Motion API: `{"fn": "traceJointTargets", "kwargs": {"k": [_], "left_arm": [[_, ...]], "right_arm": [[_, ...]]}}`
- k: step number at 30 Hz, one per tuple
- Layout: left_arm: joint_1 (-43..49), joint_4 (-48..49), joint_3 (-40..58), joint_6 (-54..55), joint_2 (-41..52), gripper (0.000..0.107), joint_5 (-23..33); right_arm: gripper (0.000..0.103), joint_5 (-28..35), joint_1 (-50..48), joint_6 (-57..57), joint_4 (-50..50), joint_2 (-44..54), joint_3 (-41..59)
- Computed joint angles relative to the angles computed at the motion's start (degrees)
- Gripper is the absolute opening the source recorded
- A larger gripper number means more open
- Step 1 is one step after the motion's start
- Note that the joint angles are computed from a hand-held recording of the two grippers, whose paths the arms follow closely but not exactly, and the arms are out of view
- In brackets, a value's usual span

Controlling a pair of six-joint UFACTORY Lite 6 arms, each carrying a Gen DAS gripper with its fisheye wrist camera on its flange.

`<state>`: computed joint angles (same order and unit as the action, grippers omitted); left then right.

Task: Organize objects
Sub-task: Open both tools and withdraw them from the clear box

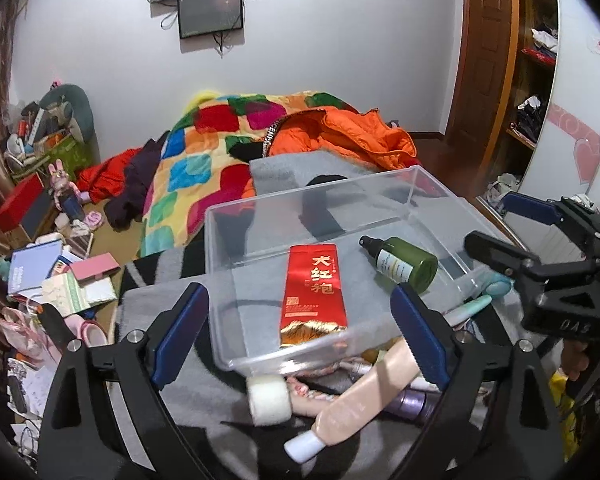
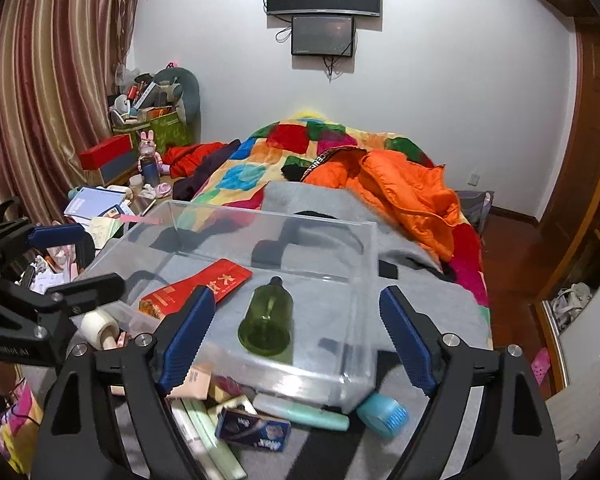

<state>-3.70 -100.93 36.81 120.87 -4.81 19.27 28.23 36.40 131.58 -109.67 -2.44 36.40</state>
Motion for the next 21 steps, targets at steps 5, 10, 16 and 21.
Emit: {"fn": "traceJointTargets", "kwargs": {"k": [5,10,16,21], "left_arm": [[3.58,0.67,-3.7,1.91,-2.65,0.096,1.67],[6.45,0.61,-5.71,3.92,-1.87,0.096,2.72],[8.14,-5.84,-8.76,11.86,-0.85,0.096,3.97],[10.43,-10.15,-9.11,17.08,2.1,0.096,5.38]], "right_arm": [[0.082,3.19,2.24,-2.24,3.95,-4.37,-5.03],[0.082,3.8,2.14,-0.7,4.61,-7.22,-10.06],[0.082,1.82,-0.54,6.05,0.45,-6.74,-15.14],[0.082,1.59,-4.12,12.72,-5.32,-3.24,-17.13]]}}
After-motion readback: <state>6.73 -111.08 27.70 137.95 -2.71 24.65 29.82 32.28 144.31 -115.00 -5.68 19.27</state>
